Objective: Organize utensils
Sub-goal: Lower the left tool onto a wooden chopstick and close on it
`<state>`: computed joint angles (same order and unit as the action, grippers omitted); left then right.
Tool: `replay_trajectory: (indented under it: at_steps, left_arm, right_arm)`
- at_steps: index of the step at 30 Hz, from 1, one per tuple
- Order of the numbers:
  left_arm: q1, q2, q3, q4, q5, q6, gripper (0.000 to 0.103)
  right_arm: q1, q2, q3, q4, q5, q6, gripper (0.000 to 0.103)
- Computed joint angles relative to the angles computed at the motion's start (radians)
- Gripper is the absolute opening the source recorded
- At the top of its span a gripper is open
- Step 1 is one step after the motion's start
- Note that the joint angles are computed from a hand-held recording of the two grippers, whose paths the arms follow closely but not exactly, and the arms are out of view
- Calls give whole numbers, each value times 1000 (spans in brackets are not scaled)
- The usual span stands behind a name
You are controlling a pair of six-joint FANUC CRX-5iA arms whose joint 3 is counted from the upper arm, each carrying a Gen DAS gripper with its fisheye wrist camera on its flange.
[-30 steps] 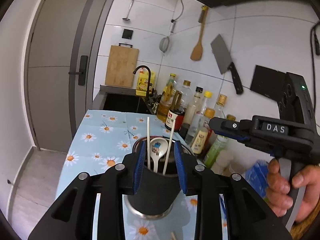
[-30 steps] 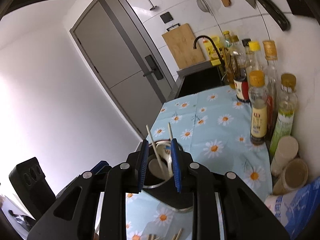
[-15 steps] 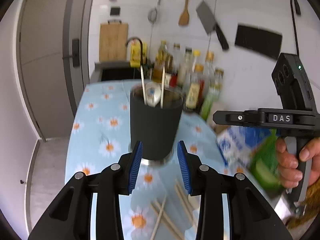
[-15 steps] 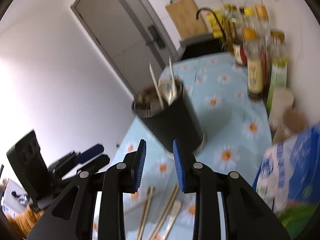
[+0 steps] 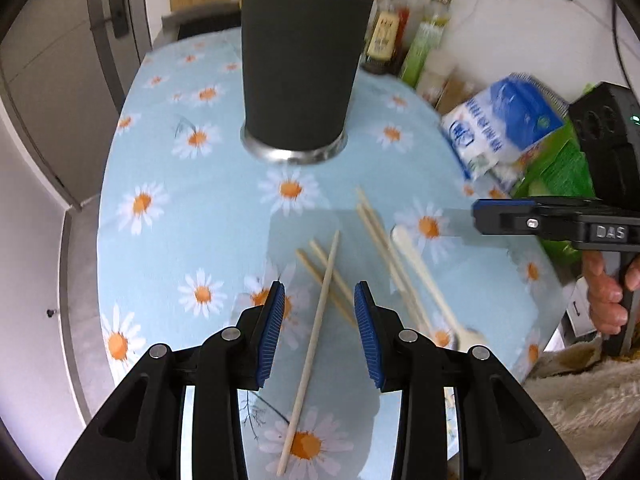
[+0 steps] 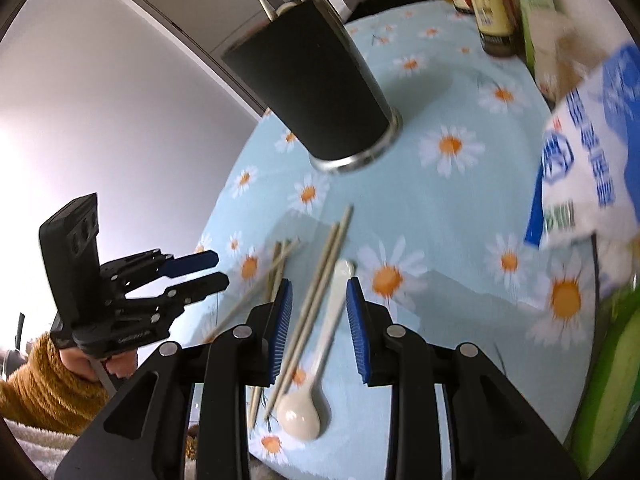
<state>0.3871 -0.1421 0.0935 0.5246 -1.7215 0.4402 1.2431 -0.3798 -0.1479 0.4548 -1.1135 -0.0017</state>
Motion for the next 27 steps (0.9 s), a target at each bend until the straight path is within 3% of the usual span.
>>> replay_trajectory:
  at_steps: [5, 10, 15, 20, 27]
  left_arm:
    - [-40, 30, 38, -101, -42, 15, 33]
    - [-78, 41, 70, -180, -48, 6, 32]
    - [-133, 72, 131, -263, -100, 3, 14]
    - [-189, 83, 168, -337, -121, 6, 9]
    - [-208, 94, 177, -341, -124, 42, 4]
  right_arm:
    - [15, -30, -47, -17, 23, -61, 30]
    - [1, -25, -34, -66, 30, -26, 30]
    - [2, -21, -18, -88, 22, -12, 30]
    - [-8, -11, 7, -124, 4, 15, 30]
    - [-38, 26, 72, -209, -42, 68, 32]
